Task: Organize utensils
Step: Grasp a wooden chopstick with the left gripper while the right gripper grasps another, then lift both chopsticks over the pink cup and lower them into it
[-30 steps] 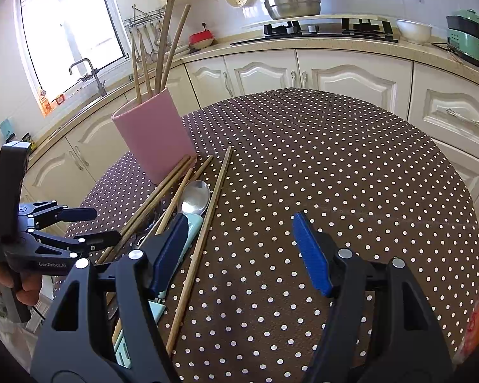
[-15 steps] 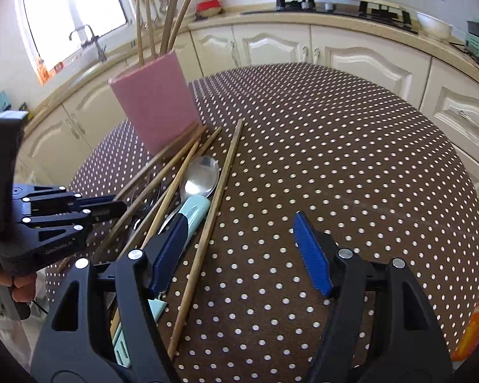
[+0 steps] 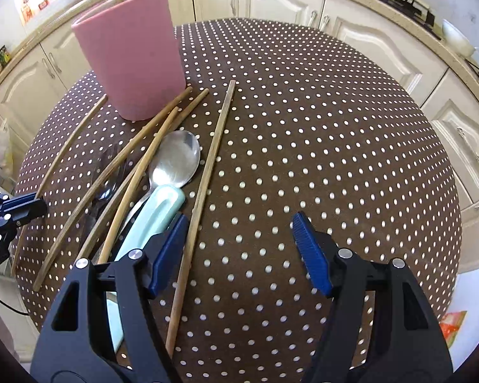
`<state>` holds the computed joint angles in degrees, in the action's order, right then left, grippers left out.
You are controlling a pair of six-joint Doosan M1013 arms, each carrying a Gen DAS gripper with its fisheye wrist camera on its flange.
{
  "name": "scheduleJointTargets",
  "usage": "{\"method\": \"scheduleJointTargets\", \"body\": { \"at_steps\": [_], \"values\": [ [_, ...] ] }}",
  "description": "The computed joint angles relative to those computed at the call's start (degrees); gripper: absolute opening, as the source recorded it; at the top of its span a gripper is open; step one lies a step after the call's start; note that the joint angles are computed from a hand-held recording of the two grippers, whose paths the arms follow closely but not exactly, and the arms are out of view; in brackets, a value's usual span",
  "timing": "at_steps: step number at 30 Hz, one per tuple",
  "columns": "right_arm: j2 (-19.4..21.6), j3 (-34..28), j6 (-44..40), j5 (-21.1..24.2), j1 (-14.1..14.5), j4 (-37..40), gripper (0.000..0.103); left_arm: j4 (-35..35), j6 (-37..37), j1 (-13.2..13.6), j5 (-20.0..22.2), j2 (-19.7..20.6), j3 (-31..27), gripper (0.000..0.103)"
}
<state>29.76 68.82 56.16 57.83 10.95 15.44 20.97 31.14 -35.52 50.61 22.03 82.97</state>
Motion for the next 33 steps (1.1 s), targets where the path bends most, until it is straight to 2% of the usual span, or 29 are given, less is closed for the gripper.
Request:
{"method": "scheduleJointTargets", "body": {
  "at_steps": [4, 7, 8, 9, 10, 11, 13, 14, 16, 17, 18, 21, 25, 29, 33],
  "values": [
    [3.3, -6.1, 2.3, 6.3, 1.2, -2.9, 0.068, -2.6, 2.8, 1.4, 2.7, 1.4, -2.7, 0.013],
    [4.5, -8.3, 3.3, 8.4, 1.5, -3.7, 0.064, -5.0, 5.8, 2.6, 5.5, 3.2, -5.9, 0.016],
    [5.6, -10.4, 4.0, 10.0, 1.7, -4.1, 0.059, -5.8, 7.2, 3.0, 6.6, 3.9, -7.2, 0.021],
    [6.3, -11.8, 4.5, 11.0, 1.9, -4.5, 0.049, -6.3, 8.0, 3.2, 7.5, 4.5, -8.3, 0.026],
    [6.8, -12.9, 4.9, 11.9, 2.0, -4.8, 0.044, -6.7, 9.0, 3.5, 8.6, 5.1, -9.4, 0.027],
    [7.6, -14.5, 5.3, 13.1, 2.1, -4.8, 0.034, -6.9, 9.7, 3.7, 9.3, 5.7, -10.3, 0.028],
    [9.5, -18.2, 6.2, 15.7, 2.4, -5.3, 0.03, -6.8, 10.7, 3.9, 10.5, 6.5, -11.7, 0.028],
    [9.9, -19.0, 6.2, 16.2, 2.5, -5.4, 0.024, -6.7, 11.0, 4.0, 10.9, 6.7, -12.0, 0.027],
    [10.7, -20.5, 6.1, 17.2, 2.4, -4.8, 0.013, -5.6, 10.5, 4.0, 11.6, 6.9, -12.4, 0.016],
    [11.0, -21.0, 6.1, 17.6, 2.2, -4.0, 0.009, -5.3, 9.9, 4.0, 11.2, 6.6, -12.0, 0.006],
    [11.2, -21.4, 6.2, 17.8, 1.9, -3.1, 0.007, -5.6, 9.6, 4.1, 10.8, 7.2, -12.9, 0.006],
    [10.9, -20.5, 6.1, 17.0, 0.7, 0.7, 0.006, -5.1, 7.8, 4.4, 7.1, 5.8, -10.1, 0.006],
    [8.1, -15.7, 3.8, 13.5, -1.5, 5.5, 0.006, -1.2, 2.9, 3.3, 2.9, 2.6, -5.4, 0.006],
    [4.8, -10.8, -0.8, 9.2, -4.2, 14.1, 0.006, 6.5, -4.5, 1.6, -1.3, -1.0, -1.3, 0.006],
    [1.5, -6.2, -6.3, 5.0, -7.1, 24.8, 0.006, 18.5, -14.4, -0.5, -4.0, -4.0, 1.3, 0.006]
  ]
}}
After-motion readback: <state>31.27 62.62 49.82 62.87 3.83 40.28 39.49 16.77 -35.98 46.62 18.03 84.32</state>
